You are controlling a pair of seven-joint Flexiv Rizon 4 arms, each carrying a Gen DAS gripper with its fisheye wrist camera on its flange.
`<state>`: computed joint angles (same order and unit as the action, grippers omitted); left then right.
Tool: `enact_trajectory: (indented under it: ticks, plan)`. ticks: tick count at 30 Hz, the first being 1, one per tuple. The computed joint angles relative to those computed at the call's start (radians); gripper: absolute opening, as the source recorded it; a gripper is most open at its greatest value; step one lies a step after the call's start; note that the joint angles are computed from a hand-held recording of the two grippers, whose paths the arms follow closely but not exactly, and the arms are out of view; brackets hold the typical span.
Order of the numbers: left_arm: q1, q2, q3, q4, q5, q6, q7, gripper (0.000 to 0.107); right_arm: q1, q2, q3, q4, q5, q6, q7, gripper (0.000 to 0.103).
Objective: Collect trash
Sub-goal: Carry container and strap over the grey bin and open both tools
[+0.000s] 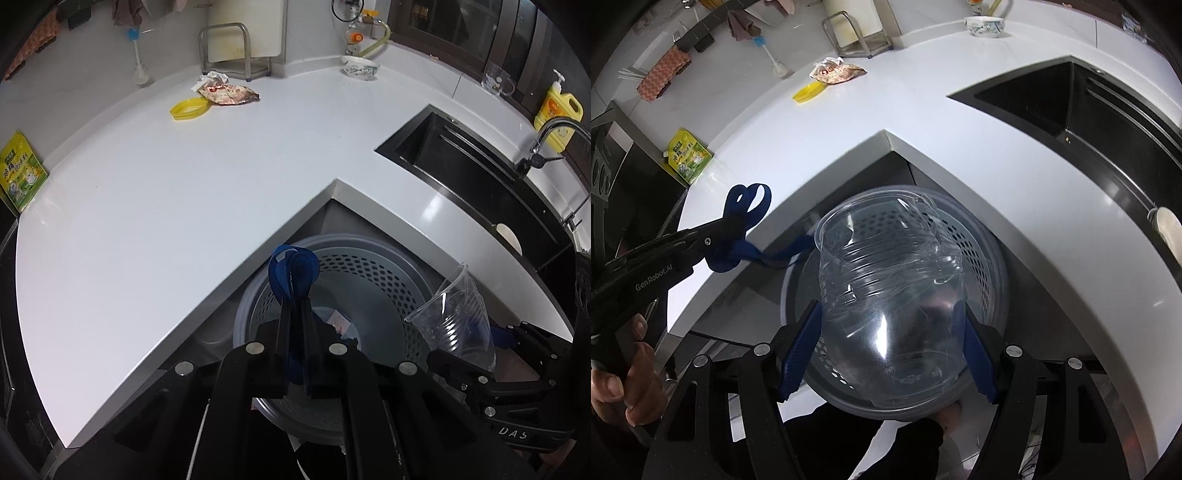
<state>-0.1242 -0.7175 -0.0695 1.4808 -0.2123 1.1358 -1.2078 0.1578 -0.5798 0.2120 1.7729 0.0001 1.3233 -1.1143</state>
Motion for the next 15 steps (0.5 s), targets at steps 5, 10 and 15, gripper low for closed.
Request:
enact_trajectory:
  ticks: [5, 10, 15]
  plan:
    - [-0.01, -0.015, 0.006, -0.01, 0.013, -0.023, -0.003, 0.006, -0.004, -0.02, 0.007, -0.01, 0.008, -0.005, -0.002, 0.069]
    - [-0.02, -0.033, 0.017, -0.03, 0.028, -0.05, -0.011, 0.006, -0.008, -0.041, 0.012, -0.03, 0.011, -0.019, -0.011, 0.069]
    - [-0.032, -0.049, 0.033, -0.055, 0.047, -0.074, -0.031, 0.007, -0.016, -0.06, 0.02, -0.055, 0.021, -0.034, -0.022, 0.07]
